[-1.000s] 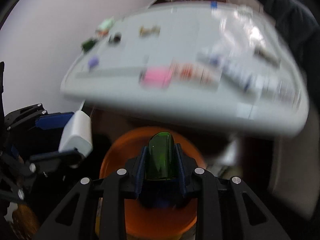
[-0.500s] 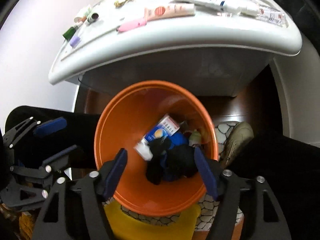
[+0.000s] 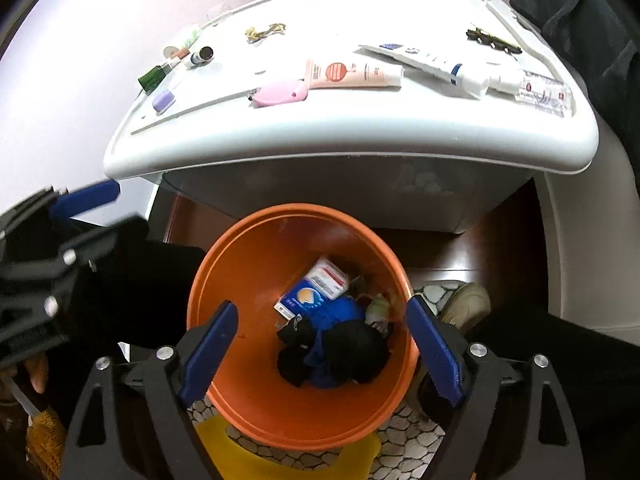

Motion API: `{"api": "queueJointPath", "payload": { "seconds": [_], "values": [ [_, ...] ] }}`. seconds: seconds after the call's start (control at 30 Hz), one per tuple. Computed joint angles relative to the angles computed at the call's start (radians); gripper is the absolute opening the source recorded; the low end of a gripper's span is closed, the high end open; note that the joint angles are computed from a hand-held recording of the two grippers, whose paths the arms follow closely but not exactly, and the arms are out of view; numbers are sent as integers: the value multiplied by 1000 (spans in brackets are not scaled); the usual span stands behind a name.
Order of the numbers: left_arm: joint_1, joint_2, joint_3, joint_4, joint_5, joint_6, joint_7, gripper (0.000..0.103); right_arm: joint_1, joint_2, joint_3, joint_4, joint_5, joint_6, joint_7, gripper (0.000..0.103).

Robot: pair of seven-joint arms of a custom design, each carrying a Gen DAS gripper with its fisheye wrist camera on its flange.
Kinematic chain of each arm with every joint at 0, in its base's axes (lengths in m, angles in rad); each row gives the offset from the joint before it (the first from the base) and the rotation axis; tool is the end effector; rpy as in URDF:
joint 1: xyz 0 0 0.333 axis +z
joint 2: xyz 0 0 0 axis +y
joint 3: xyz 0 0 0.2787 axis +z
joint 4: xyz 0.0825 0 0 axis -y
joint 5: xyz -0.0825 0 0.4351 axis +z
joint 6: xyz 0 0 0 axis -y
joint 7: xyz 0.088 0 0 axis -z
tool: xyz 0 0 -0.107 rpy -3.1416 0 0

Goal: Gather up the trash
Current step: 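Carry the charger and green cup over the bucket and release both, then grasp the white ointment tube with the right tool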

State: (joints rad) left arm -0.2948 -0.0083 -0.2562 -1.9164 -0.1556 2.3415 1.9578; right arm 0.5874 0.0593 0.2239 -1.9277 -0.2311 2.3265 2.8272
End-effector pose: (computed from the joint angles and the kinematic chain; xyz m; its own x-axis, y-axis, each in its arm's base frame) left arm 0.5464 -0.3389 0.4861 -0.7507 -0.6602 -0.0220 -0.5871 0.6821 -0.4359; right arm 0.4508 0.4667 0.4356 -0.2687 -0.9320 -0.2432 -0.8983 0.3336 -0.2860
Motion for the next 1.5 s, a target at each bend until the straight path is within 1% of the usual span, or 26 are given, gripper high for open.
{"api": "queueJointPath", "payload": {
  "seconds": [0.1,0.3,0.33,0.4,0.43,0.47,0.57,0.6,0.63,0.7,0.8,0.87,0.9,1.0,1.07,1.13,1.27,1.3,1.37,1.4,1.43,1.47,1.5],
  "values": [
    [-1,20,0,26,23,17,-15,62,-2,-6,-3,-1,-13,-13,-1,86],
    [-5,70,6,86,34,23,-31,62,-14,-20,-12,9,-39,-42,-26,86],
    [-5,85,8,105,31,21,-33,62,-16,-23,-14,19,-62,-64,-36,86],
    [-5,113,11,140,11,25,-33,62,-20,-23,-20,62,-146,-156,-53,86],
    [-6,124,12,153,1,32,-32,64,-23,-23,-22,77,-175,-188,-65,86],
    [-6,139,13,170,-10,45,-32,68,-29,-22,-28,100,-215,-225,-90,88],
    [-6,178,14,210,-55,88,-30,68,-50,-10,-42,133,-264,-234,-176,89],
    [-7,188,14,219,-67,103,-32,69,-58,18,-47,166,-277,-248,-226,89],
    [-9,202,16,228,-75,123,-40,69,-65,42,-52,190,-277,-248,-271,89],
    [-11,220,19,240,-83,137,-52,69,-80,89,-63,232,-268,-236,-348,89],
    [-5,238,19,252,-113,132,-39,69,-94,137,-75,272,-254,-224,-430,89],
    [-6,244,23,253,-110,146,-38,69,-99,170,-79,307,-237,-263,-490,89],
    [-5,248,25,254,-111,155,-37,69,-98,183,-81,318,-234,-266,-500,89],
    [-2,268,31,270,-113,147,-46,69,-104,202,-84,324,-201,-260,-526,90],
    [1,292,33,302,-118,109,-63,69,-107,218,-87,332,-186,-243,-534,97],
    [7,305,29,323,-139,81,-66,69,-120,227,-87,331,-146,-203,-541,98],
    [6,295,25,308,-146,106,-42,69,-139,262,-81,358,-60,-168,-566,98],
    [5,294,25,305,-144,108,-39,69,-156,256,-75,343,-4,-131,-564,98],
    [5,293,25,304,-146,107,-35,69,-189,209,-65,266,101,7,-559,97],
    [5,296,26,307,-146,105,-35,69,-197,184,-66,231,126,64,-536,97],
    [4,297,28,309,-143,105,-38,69,-188,174,-78,226,94,66,-495,97],
    [5,300,28,313,-144,102,-39,69,-170,180,-95,247,26,12,-445,97],
    [6,302,28,317,-148,98,-39,69,-166,191,-96,264,6,-27,-440,97]
  ]
}}
